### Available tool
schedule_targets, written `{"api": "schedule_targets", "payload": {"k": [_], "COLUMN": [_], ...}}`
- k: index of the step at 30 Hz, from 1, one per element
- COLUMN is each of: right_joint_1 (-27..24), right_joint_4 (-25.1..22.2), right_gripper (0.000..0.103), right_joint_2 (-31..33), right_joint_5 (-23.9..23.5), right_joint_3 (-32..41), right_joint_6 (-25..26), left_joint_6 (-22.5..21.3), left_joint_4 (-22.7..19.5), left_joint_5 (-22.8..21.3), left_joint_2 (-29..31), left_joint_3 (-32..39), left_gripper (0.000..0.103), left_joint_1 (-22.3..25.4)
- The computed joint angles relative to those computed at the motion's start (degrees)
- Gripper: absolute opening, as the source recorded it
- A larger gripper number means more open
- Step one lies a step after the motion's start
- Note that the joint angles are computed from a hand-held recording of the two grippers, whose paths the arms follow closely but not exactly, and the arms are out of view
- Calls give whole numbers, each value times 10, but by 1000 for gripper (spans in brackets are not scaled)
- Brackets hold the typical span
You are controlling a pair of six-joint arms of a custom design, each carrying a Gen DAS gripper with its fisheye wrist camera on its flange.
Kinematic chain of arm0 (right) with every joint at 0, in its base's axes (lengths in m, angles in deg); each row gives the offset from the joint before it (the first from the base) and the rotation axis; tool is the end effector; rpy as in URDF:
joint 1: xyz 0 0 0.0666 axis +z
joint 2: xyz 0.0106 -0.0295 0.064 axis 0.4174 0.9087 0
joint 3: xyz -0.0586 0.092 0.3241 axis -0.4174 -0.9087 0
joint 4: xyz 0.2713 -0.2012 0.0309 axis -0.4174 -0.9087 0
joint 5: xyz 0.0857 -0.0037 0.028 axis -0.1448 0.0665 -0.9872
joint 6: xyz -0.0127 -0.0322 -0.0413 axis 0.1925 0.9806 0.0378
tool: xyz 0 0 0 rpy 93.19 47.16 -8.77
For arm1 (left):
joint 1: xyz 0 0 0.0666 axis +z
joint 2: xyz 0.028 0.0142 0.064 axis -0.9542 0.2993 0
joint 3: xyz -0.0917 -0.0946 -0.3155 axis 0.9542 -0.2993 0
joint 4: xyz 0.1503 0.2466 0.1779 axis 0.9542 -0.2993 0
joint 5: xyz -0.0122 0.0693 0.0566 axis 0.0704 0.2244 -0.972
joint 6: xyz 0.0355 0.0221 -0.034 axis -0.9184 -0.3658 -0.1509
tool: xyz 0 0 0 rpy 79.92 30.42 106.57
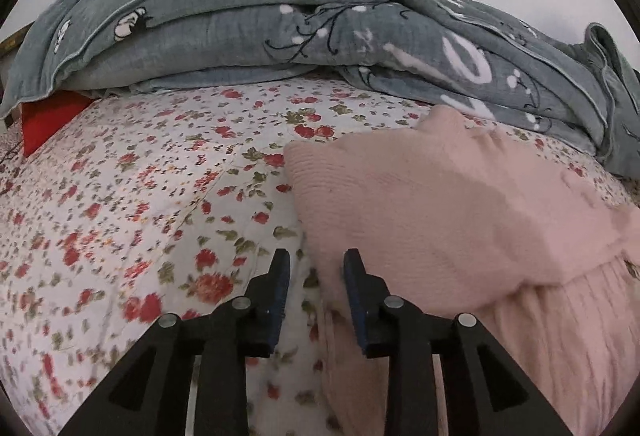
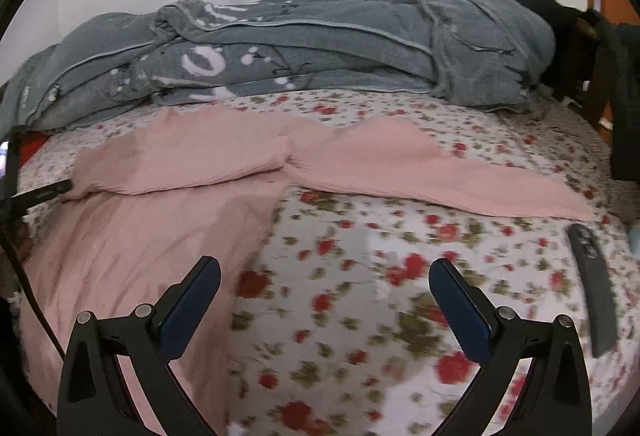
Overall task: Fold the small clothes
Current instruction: 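Withdraw the left tool and move the right tool to the other sleeve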
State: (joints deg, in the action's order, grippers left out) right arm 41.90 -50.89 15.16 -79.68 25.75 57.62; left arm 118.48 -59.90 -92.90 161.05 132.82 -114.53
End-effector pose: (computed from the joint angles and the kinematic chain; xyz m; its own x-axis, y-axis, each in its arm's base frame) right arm 0.3896 0.1226 0.4752 -0.6878 -0.3210 -0.6511 -0.4056 0.9138 -0.0220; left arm 0.3047 -0.2420 0.3949 -0.5809 -0.4032 -0.7071 -0.5501 0.8347 -0.0241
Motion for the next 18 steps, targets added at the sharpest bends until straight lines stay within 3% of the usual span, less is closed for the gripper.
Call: {"api": "schedule_targets", "payload": {"k": [5, 8, 11, 15, 18], "right_joint_1": [-20, -44, -65, -84, -106], "right_joint_4": [5, -7, -20, -24, -20], "right_gripper": [99, 99, 99, 99, 98], "right_joint_2": [-12, -11, -8, -9, -13], "right_joint_5": [40, 16, -17, -18, -32], "right_joint_3": [14, 32, 47, 59, 61], "right_joint_6": [32, 23, 14, 24, 33], "left_joint_6": [30, 73, 74, 92, 98], "left_joint_4": [-74, -118, -120, -149, -127], "left_joint_5": [-59, -84, -79, -88, -91], "left_joint_2": [-4, -5, -5, 10, 2], "left_joint_3": [40, 68, 83, 102, 84], "left_gripper": [29, 34, 35, 37, 38], "left_joint_1": [-56, -84, -96, -117, -126]}}
